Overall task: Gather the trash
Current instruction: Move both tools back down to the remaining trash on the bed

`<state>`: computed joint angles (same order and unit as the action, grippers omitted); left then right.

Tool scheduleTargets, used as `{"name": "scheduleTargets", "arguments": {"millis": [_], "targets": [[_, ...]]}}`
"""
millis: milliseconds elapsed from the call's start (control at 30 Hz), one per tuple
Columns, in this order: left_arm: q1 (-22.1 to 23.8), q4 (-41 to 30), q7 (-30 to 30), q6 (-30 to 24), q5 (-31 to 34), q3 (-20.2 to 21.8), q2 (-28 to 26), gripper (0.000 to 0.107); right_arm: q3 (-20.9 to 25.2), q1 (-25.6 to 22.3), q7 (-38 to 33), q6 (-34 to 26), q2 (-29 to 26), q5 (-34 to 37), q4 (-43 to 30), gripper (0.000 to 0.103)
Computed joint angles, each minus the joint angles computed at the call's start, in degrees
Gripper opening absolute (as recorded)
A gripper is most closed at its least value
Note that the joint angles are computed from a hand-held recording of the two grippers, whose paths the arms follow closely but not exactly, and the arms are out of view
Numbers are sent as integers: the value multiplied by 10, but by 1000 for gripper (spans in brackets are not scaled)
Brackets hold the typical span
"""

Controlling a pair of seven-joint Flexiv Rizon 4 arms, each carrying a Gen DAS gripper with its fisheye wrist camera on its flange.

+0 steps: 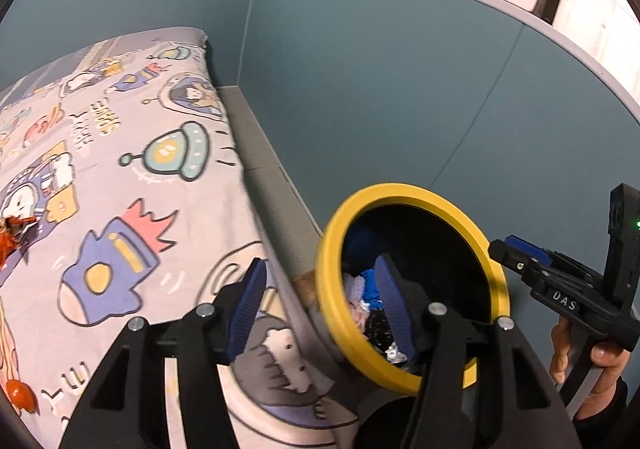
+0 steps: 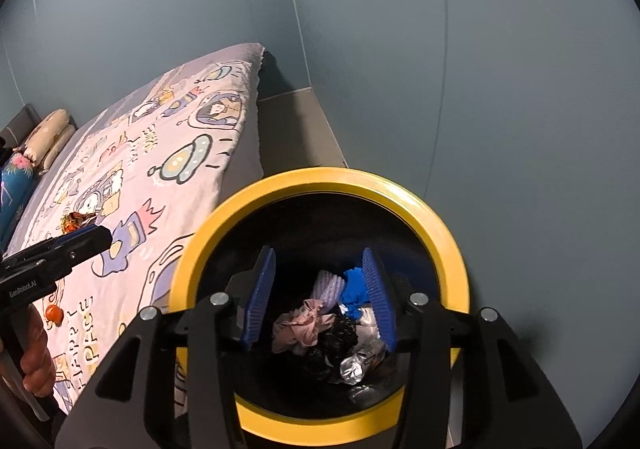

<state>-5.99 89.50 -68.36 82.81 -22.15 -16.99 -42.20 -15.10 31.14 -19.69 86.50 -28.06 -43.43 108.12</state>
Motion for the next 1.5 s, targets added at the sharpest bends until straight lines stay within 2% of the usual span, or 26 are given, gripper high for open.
{"name": "scheduleTargets", "arguments": {"millis": [500, 667, 1100, 1333, 1500], "targets": [[70, 93, -27, 71, -2, -9, 55, 76, 60, 0, -74, -16, -39, 46, -82, 60], [97, 124, -45, 94, 2, -9, 72, 80, 80, 3, -107, -21, -54, 73, -113, 61], [167, 190, -93, 128, 22, -11, 112, 84, 125, 18, -183, -58, -94, 121, -199, 67], [190, 221, -123, 147, 37, 5, 125, 85, 154, 26, -230, -90, -129, 146, -264, 71], [227, 244, -141, 156, 49, -11, 128, 85, 176, 32, -269, -111, -162, 167, -319, 71]]}}
